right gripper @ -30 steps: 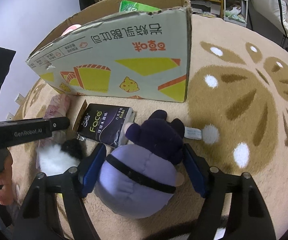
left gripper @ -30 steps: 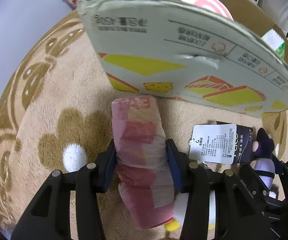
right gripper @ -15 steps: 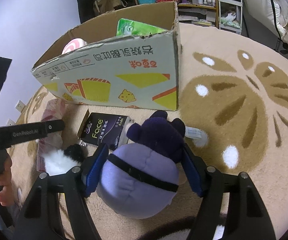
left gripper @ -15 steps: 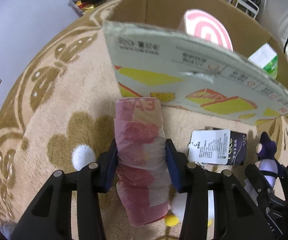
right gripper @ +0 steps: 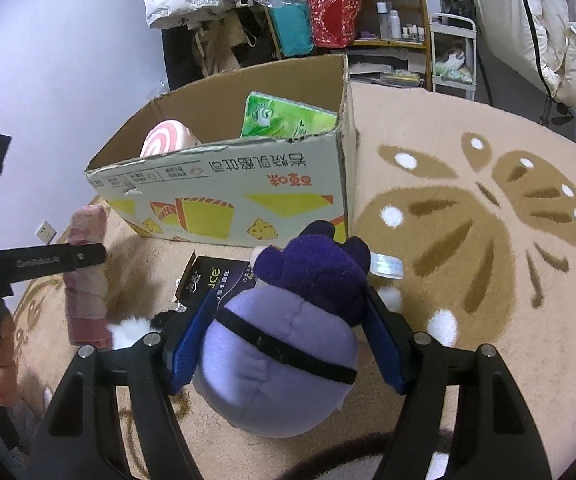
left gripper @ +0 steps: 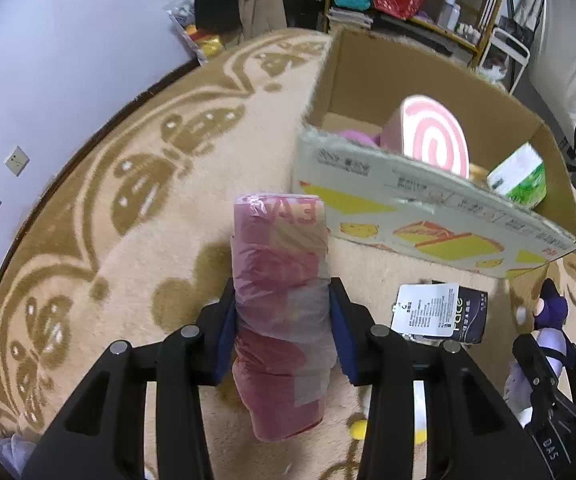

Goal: Organize soft objects
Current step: 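Grasp the pink wrapped roll with the left tool while the right tool grasps the purple plush, then carry the pink roll and purple plush over the box and release both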

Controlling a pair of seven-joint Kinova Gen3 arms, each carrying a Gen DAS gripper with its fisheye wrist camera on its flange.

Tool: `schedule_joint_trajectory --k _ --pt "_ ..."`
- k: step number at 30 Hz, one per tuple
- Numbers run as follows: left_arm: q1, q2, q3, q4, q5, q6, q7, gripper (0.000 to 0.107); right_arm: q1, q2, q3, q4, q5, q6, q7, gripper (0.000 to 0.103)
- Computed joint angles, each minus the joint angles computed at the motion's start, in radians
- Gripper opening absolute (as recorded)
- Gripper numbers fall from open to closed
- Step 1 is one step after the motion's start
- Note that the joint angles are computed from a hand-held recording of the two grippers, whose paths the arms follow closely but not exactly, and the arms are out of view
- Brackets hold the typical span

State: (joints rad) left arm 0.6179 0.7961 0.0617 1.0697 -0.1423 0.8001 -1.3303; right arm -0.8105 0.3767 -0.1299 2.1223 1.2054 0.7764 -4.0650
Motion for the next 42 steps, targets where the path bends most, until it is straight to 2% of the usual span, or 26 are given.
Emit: schedule_joint_trajectory --k 1,2,6,8,10,16,23,29,34,37,42 --pt "0.002 -0.006 -0.005 0.008 -0.002 -0.011 0.006 0.033 -0.007 0.006 -0.001 -0.011 -0.019 0.026 0.011 0.076" --pt "0.003 -0.017 -0.009 0.018 -0.002 -0.017 0.011 0.019 -0.006 0.015 -0.004 -0.026 -0.027 0.041 0.019 0.076" --pt "-0.024 -0.014 0.014 0.009 0.014 -0.029 -0.010 0.013 -0.027 0.007 0.003 -0.013 -0.005 0.057 -0.027 0.076" --pt "-0.058 -0.015 0.052 0.021 0.045 -0.051 -0.062 0.013 -0.024 0.005 -0.002 -0.011 0.000 0.057 -0.030 0.076" --pt "-0.064 -0.016 0.057 0.029 0.064 -0.063 -0.082 0.013 -0.022 0.003 -0.007 -0.010 -0.001 0.055 -0.027 0.076" --pt "-0.025 -0.067 -0.003 0.098 0.034 -0.154 -0.039 0.013 -0.044 0.003 -0.017 -0.022 0.009 0.092 -0.010 0.076" --pt "-0.004 -0.155 -0.048 0.219 -0.021 -0.326 0.027 0.013 -0.073 -0.023 -0.036 -0.017 0.050 0.174 -0.042 0.076" --pt "-0.013 -0.206 -0.035 0.282 -0.032 -0.465 0.008 0.013 -0.071 -0.046 -0.057 -0.011 0.087 0.231 -0.063 0.076" --pt "-0.016 -0.192 -0.022 0.239 -0.022 -0.477 -0.024 0.013 -0.046 -0.060 -0.066 -0.012 0.113 0.240 -0.050 0.076" --pt "0.016 -0.172 -0.054 0.197 -0.032 -0.478 -0.016 0.013 -0.024 -0.061 -0.066 -0.019 0.131 0.236 -0.025 0.076" --pt "0.036 -0.130 -0.064 0.116 -0.039 -0.460 -0.019 0.013 0.011 -0.065 -0.059 -0.021 0.169 0.215 -0.002 0.076"
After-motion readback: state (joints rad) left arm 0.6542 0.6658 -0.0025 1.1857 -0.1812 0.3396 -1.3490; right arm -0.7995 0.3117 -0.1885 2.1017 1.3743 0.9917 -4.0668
